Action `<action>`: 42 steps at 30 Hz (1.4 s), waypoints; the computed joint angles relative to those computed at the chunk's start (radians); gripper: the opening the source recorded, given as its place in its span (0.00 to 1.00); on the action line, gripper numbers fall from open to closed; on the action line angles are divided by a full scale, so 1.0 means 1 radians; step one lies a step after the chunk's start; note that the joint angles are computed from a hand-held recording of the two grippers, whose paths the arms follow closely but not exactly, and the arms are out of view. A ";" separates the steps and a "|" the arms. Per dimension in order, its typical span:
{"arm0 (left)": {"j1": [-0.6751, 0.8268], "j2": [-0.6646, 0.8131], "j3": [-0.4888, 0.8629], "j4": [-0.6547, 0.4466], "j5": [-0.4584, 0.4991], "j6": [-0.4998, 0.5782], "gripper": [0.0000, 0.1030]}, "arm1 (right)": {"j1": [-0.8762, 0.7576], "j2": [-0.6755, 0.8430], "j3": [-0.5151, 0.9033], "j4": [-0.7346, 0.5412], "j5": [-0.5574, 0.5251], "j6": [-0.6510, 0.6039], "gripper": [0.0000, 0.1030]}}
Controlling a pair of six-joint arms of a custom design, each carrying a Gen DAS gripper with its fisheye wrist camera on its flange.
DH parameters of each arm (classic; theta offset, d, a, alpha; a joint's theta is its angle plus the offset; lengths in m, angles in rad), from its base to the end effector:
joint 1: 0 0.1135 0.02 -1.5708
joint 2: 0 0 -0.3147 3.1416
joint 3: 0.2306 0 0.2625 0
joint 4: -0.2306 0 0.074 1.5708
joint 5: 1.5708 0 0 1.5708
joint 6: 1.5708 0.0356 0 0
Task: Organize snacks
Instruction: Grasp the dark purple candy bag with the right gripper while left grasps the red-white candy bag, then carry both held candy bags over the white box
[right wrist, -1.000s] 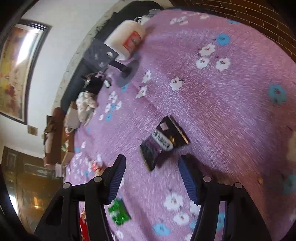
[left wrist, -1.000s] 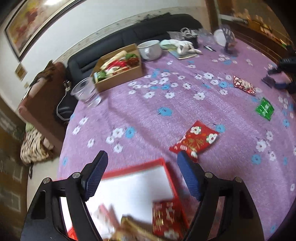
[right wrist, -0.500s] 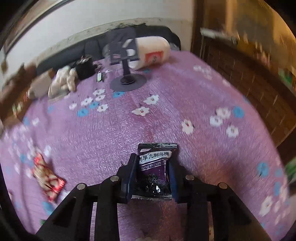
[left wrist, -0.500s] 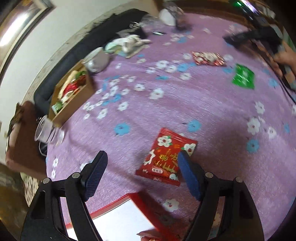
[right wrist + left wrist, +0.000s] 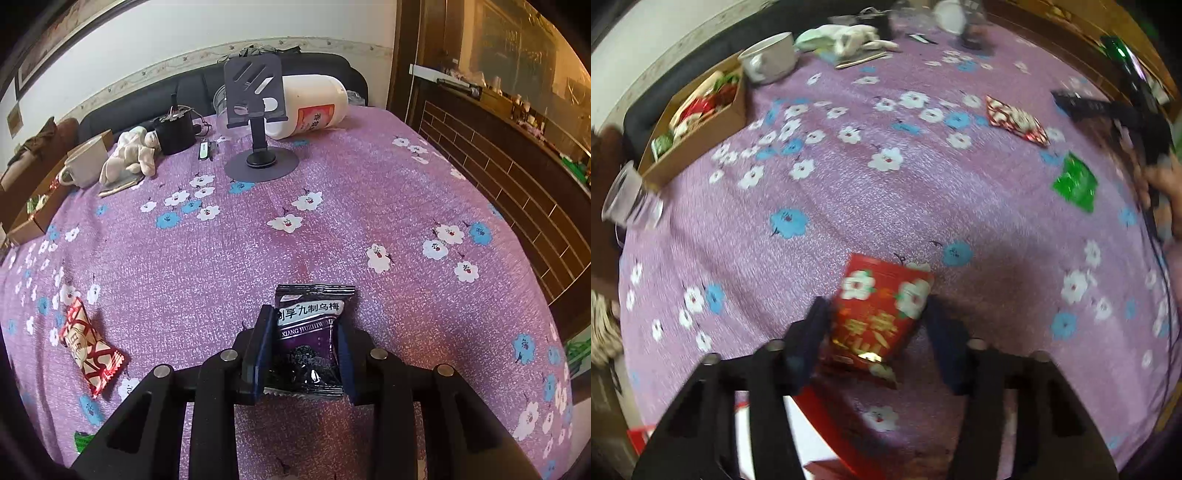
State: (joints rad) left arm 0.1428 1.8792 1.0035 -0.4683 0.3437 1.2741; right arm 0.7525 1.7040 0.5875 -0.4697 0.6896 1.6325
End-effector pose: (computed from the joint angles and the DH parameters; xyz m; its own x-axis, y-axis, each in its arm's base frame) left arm 0.3476 0.0379 0.1508 -0.3384 0.8610 -0.3797 0.9051 0.4082 0.1190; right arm 0.1807 0.1381 0.1207 -0.4884 0.5976 -0.6359 0.7615 0.6478 0.0239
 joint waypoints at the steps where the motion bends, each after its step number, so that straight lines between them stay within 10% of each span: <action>1: -0.003 -0.009 -0.014 0.013 -0.002 -0.007 0.32 | -0.001 -0.005 -0.002 0.003 -0.003 -0.006 0.31; 11: 0.019 -0.088 -0.118 0.093 -0.026 -0.074 0.26 | -0.027 -0.245 -0.228 0.399 -0.129 -0.088 0.25; 19: 0.126 -0.177 -0.145 -0.110 0.140 -0.051 0.26 | -0.095 -0.328 -0.514 1.077 -0.340 -0.136 0.25; 23: 0.254 -0.221 -0.136 -0.265 0.251 0.050 0.26 | -0.072 -0.330 -0.546 1.218 -0.343 -0.144 0.25; 30: 0.574 -0.186 -0.038 -0.489 0.376 0.281 0.26 | 0.074 -0.281 -0.257 0.931 -0.281 -0.244 0.25; 42: 0.767 -0.056 0.194 -0.529 0.472 0.268 0.26 | 0.248 0.242 0.516 0.662 -0.422 -0.485 0.24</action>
